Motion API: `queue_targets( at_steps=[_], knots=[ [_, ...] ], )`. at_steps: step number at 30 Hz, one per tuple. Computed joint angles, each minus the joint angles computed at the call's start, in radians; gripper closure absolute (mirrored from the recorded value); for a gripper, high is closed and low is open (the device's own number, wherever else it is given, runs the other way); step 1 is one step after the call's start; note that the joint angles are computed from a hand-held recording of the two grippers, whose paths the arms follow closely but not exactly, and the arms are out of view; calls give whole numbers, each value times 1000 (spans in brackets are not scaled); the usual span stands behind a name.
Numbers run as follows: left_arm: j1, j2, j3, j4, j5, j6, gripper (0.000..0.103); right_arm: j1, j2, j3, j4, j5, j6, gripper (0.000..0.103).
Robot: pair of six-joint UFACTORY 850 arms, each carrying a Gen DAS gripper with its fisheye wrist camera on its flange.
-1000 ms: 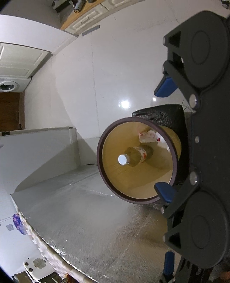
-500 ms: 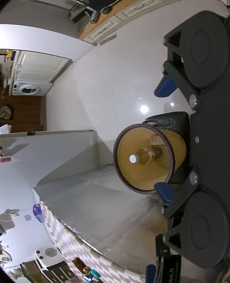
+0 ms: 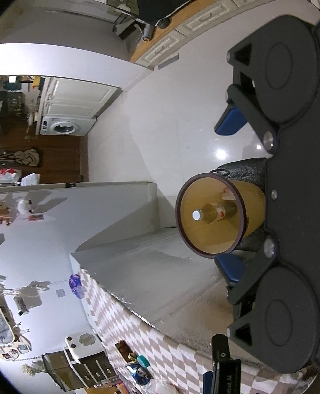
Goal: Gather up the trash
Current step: 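Lift both tools away from the bin back toward the table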
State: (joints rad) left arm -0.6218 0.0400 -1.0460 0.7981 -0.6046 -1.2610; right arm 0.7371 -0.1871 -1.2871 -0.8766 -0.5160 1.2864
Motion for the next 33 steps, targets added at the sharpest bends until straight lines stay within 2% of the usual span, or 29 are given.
queue_targets(
  at_steps=[8, 19, 25, 33],
  knots=[
    [2, 102, 88, 103, -6, -138, 0, 42, 39, 33, -114, 7, 118, 0],
    [17, 230, 182, 229, -114, -286, 0, 93, 21, 9, -266, 19, 259, 0],
    [61, 295, 231, 252, -153, -321, 0, 118, -38, -56, -292, 53, 249, 0],
    [169, 380, 295, 271, -153, -327, 0, 151, -152, -193, -285, 92, 190, 0]
  ],
)
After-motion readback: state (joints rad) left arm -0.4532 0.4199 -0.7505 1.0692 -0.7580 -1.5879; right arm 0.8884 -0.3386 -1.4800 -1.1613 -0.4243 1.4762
